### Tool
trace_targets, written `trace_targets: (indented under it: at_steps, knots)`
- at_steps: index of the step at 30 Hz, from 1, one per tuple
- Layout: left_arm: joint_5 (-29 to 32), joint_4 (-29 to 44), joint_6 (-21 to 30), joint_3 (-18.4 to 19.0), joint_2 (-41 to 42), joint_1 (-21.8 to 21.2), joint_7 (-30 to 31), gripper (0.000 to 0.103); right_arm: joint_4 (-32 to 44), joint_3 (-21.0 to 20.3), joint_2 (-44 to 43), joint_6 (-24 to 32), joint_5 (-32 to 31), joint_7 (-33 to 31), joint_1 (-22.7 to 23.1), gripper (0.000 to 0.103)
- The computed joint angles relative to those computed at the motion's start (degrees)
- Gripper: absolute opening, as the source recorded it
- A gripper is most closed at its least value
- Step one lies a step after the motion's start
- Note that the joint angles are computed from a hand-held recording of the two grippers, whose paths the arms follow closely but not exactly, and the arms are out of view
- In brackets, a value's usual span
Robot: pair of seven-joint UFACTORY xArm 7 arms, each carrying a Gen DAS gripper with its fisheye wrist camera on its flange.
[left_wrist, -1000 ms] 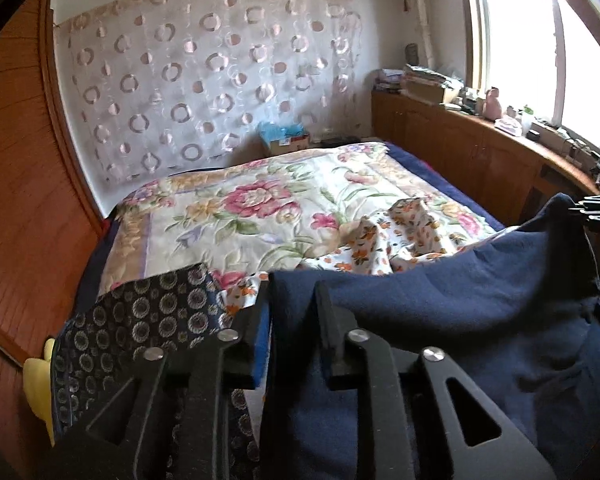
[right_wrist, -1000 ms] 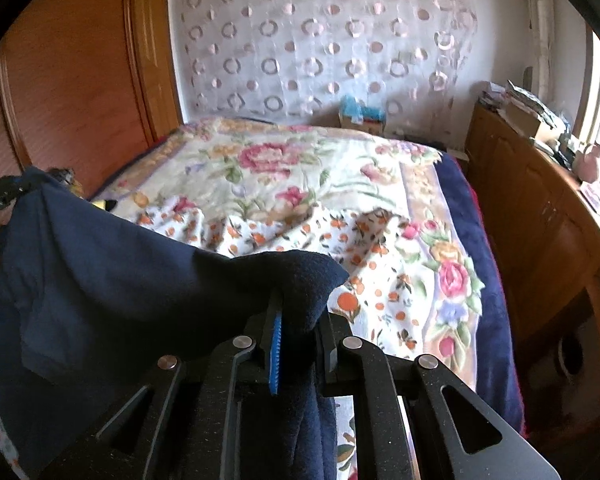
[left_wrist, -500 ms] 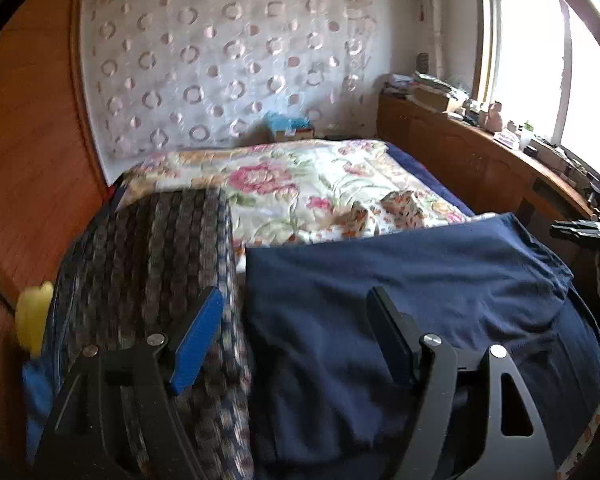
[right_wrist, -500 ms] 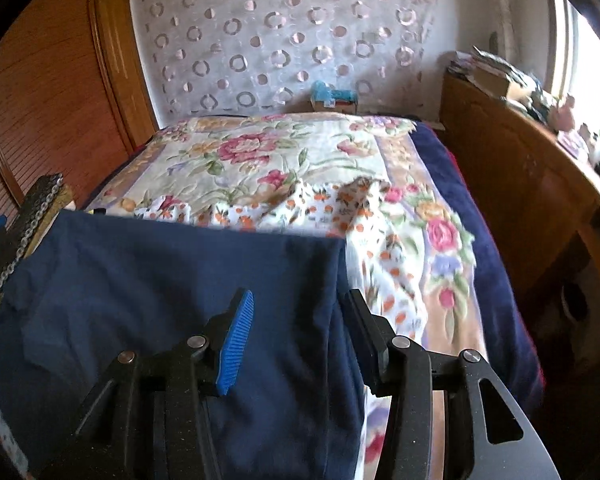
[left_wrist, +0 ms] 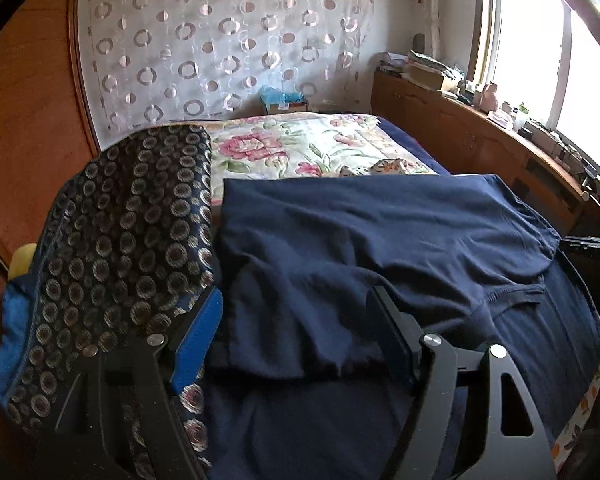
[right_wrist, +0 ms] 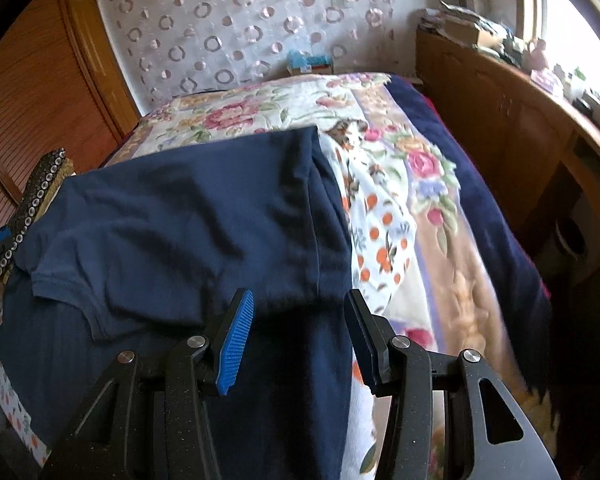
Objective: Fold small clothes
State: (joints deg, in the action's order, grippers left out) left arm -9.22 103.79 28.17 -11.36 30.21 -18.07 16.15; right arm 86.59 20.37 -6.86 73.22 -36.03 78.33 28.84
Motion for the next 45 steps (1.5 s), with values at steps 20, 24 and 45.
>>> trace_targets:
  at_steps: [20,24,45]
  knots:
    - [1.84,-6.9,3.22,2.07,-2.98,-2.71,-8.01,0.075,2.57,-3.07,5.79,-1.47,-4.35,-0.84,1.61,0.049]
    - [3.71,-9.38,1.72,2.68,-4.2,-3.23,-11.45,0.075,3.25,-3.3,6.91,0.17,-6.05,-0.72,2.88,0.049]
    - [6.36,-2.19,-1.28,3.26,1.46,-3.49,-19.9,0.038,3.25,-4.08,6.74,-0.37,-6.15,0.95,3.85,0.049]
